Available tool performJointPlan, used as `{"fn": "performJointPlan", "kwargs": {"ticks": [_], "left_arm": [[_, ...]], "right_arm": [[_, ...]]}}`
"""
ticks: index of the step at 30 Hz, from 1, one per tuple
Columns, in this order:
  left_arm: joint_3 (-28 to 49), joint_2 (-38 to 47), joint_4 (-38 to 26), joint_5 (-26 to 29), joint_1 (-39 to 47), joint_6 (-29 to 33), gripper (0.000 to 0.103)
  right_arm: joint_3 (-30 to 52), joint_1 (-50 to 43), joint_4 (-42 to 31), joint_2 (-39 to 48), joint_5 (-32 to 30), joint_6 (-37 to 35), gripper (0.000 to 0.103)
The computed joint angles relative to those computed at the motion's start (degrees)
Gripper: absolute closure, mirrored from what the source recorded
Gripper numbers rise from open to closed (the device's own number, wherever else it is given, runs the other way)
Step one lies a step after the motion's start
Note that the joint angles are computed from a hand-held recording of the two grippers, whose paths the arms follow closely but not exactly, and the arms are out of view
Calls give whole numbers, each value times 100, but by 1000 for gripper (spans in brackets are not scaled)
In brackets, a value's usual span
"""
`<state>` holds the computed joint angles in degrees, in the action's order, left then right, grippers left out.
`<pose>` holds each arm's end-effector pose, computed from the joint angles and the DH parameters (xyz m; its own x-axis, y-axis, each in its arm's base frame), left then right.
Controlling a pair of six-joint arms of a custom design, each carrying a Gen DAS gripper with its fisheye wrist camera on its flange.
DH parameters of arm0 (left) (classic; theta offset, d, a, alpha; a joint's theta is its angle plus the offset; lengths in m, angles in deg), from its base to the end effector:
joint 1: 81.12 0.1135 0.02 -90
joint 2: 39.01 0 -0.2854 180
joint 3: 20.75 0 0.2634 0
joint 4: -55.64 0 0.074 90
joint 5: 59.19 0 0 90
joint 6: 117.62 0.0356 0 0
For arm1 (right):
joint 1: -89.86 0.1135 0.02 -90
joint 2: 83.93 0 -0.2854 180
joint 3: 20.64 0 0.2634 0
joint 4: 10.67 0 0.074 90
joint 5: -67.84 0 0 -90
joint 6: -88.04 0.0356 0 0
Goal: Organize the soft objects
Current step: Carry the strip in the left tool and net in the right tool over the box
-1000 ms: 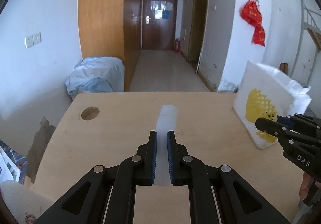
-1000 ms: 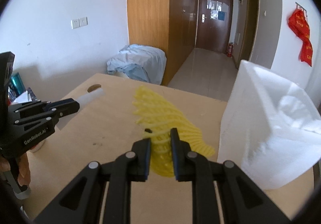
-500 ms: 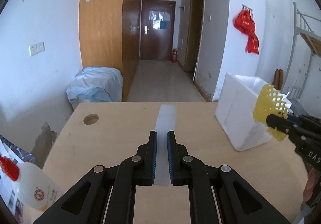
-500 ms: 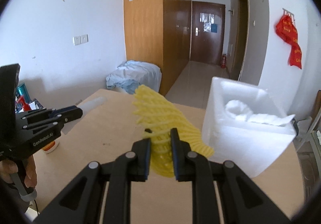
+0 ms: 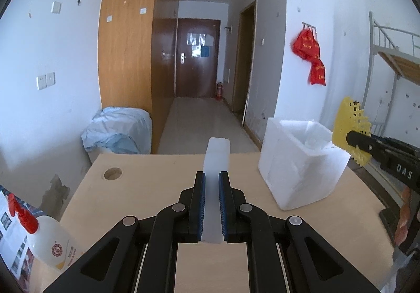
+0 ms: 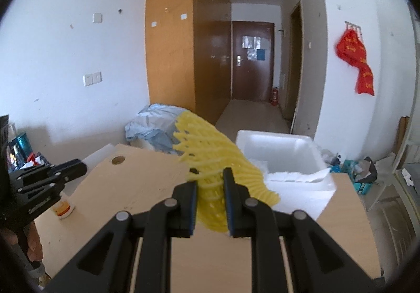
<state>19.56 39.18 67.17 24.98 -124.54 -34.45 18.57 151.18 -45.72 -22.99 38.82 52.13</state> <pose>0.1968 -0.1813 0.1826 -0.3936 0.2095 -0.8951 0.5749 0.8159 -0.0618 0.1118 0.1395 0.1891 -0.3940 0.0985 -0.9138 0.2104 0.9775 0.0147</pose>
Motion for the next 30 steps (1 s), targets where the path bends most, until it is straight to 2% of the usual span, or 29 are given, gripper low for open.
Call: {"fn": "performJointPlan", "kwargs": {"ticks": [5, 11, 18, 25, 30], "left_arm": [[52, 7, 10, 33, -56, 8, 92], [234, 233, 117, 67, -188, -9, 92], [440, 503, 234, 99, -294, 4, 92], [504, 607, 293, 181, -264, -8, 92], [637, 682, 221, 299, -174, -17, 92]], "right_arm": [[-57, -184, -172, -296, 77, -43, 82], [-214, -707, 138, -453, -75, -432, 82], [-573, -1625, 1159, -491, -710, -1211, 82], [-809, -2734, 2320, 61, -1598, -1823, 82], [-947, -3004, 2550, 164, -1843, -1888, 81]]}}
